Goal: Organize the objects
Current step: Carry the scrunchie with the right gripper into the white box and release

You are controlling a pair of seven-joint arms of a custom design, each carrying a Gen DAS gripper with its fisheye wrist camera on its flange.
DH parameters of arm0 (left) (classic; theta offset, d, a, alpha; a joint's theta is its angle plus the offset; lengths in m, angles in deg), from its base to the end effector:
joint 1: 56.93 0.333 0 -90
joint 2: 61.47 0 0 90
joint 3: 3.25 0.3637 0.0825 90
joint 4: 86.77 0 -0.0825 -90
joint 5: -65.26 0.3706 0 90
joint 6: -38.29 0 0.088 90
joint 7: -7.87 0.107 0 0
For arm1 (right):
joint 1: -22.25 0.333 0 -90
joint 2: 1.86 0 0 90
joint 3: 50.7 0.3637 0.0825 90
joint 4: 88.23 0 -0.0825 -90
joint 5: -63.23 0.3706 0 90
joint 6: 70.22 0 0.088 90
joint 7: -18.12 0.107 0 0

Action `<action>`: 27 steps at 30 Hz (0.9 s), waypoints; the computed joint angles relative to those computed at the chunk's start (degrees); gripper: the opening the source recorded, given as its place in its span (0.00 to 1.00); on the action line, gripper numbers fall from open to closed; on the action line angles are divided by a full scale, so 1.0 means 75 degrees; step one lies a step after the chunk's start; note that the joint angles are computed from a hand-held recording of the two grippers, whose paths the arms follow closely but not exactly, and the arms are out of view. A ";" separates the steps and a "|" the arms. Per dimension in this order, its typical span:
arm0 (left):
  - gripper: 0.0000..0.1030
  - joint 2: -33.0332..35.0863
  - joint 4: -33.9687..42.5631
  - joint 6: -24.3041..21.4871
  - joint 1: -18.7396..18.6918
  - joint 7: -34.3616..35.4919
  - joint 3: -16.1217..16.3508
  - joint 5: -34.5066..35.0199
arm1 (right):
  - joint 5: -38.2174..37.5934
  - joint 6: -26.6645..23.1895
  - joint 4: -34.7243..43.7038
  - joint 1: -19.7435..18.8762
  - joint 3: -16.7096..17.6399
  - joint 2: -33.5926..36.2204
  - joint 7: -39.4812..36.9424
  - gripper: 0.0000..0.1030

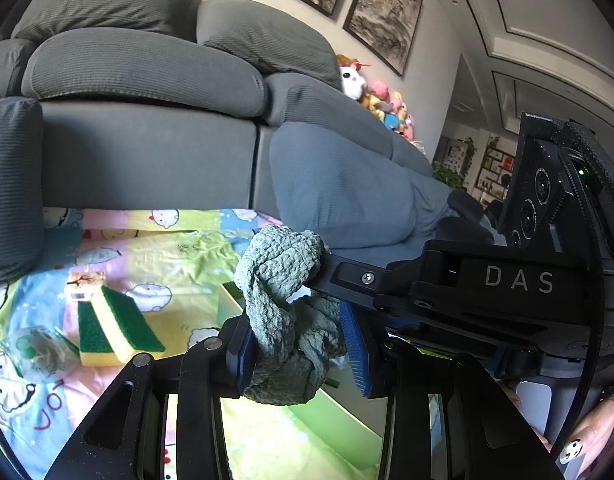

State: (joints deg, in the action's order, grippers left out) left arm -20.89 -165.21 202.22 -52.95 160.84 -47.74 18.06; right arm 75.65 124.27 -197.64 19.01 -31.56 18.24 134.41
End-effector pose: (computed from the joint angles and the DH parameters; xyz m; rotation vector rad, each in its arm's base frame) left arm 0.7181 -0.3049 0.5023 -1.0419 2.2576 -1.7037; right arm 0.6594 0.1280 0.5147 -1.0129 1.7429 -0.3531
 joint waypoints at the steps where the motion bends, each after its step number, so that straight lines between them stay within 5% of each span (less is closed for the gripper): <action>1: 0.38 0.0012 0.0021 -0.0031 -0.0020 -0.0021 0.0007 0.0023 | 0.0027 0.0015 -0.0020 0.0028 -0.0041 -0.0017 0.0008 0.22; 27: 0.38 0.0248 0.0608 -0.1149 -0.0743 -0.0920 0.0696 0.0456 | 0.1073 -0.0088 -0.0410 0.0932 -0.1318 -0.0280 -0.0038 0.22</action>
State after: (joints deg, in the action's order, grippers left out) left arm -19.03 -160.65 193.61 -58.52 153.95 -42.51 21.47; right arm 83.70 123.61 -200.71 26.00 -41.44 16.14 134.13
